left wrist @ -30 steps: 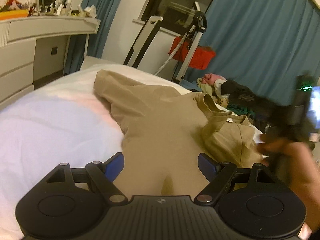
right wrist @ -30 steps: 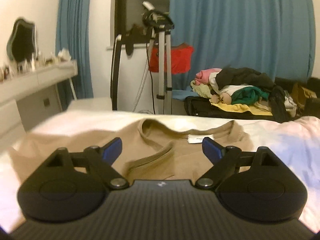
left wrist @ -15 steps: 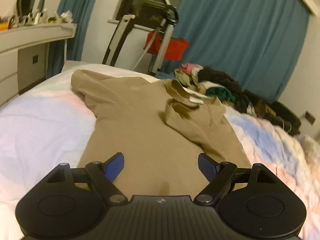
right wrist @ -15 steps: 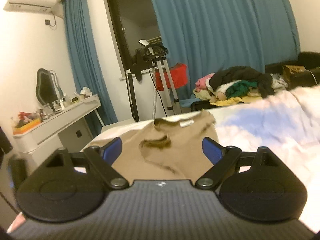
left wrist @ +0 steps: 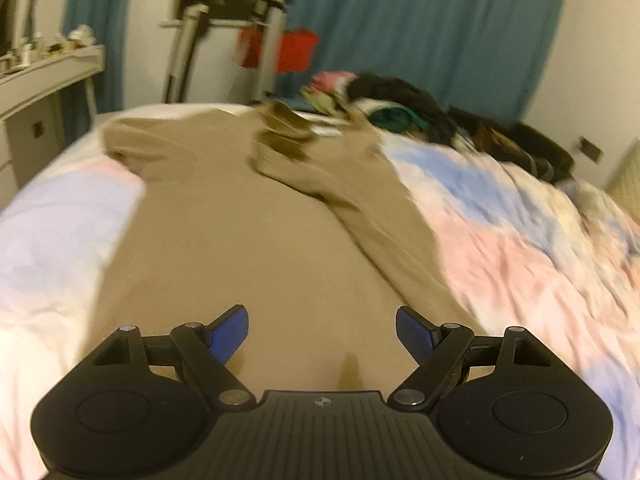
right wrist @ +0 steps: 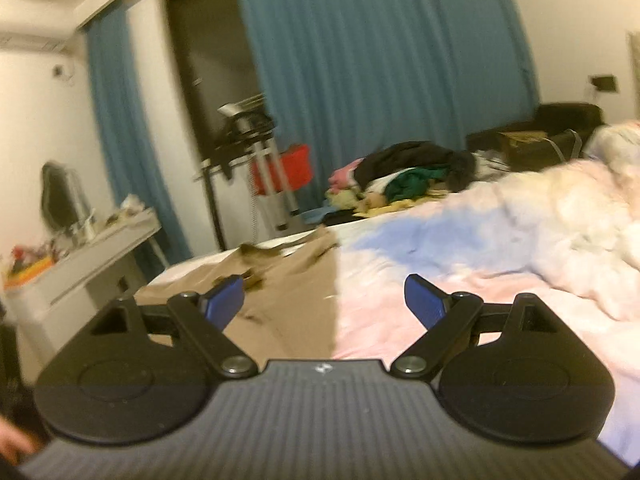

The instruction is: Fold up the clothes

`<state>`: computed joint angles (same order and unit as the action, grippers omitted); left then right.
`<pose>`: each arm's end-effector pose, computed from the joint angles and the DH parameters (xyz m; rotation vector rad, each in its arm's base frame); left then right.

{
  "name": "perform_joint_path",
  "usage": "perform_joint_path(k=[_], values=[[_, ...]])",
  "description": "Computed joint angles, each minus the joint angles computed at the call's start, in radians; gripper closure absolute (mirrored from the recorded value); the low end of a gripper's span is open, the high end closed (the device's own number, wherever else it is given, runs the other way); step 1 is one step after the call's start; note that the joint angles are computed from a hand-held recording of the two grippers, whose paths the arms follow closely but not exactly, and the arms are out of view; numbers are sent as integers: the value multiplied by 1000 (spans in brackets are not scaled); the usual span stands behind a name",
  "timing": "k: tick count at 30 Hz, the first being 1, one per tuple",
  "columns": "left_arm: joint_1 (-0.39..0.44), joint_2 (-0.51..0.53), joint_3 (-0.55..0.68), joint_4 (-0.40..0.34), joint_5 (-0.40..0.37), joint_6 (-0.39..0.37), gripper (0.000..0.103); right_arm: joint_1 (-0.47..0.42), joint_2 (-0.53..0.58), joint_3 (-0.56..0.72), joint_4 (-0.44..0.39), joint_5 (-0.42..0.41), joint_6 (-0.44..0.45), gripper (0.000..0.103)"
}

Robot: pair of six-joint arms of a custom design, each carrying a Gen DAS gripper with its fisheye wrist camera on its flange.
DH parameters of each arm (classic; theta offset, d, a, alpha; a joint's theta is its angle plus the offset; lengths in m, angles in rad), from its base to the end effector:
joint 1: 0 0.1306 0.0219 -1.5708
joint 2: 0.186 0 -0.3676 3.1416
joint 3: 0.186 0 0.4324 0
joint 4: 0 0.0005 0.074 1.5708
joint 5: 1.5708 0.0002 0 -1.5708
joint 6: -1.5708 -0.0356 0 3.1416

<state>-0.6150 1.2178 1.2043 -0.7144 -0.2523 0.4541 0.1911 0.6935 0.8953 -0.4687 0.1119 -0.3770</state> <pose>0.3920 -0.2666 0.4149 0.0541 2.2849 -0.2722 0.3117 0.0557 0.4714 0.2497 1.8292 0.2954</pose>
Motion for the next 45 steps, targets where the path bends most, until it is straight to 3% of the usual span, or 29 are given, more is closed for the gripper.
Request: perform_joint_path(k=[4,9,12,17,20,22,23,27,33,38,42,45], values=[[-77,64,56,-27,47,38,26,-107,-13,-14,-36,-71,-92,15],[-175,170,151,-45,106,59,32,-191,-24,-38,-37,-102,-158,15],[-219,234,199,-42,144,53,38,-232,-22,-46,-27,-133,-183,15],[-264,312,234,-52,167,-19,45,-268,-16,-59,-28,-171,-213,15],[-271,340,232,-55,155,-53,64,-267,-9,-60,-31,-191,-204,15],[-271,344,221,-44,140,-76,93,-256,-4,-59,-35,-189,-192,15],[-269,342,215,-36,133,-87,96,-249,-1,-57,-37,-187,-185,15],[-221,261,153,-8,207,-45,100,-239,10,-53,-50,-210,-175,15],[-127,33,26,-2,341,23,100,-216,22,-43,-57,-209,-160,15],[-24,-125,-71,-59,404,103,100,-179,47,-28,-83,-202,-155,15],[32,-161,-124,-118,370,102,100,-134,89,-12,-126,-249,-147,15],[86,-148,-144,-109,454,177,94,-102,122,-13,-157,-354,-162,15]])
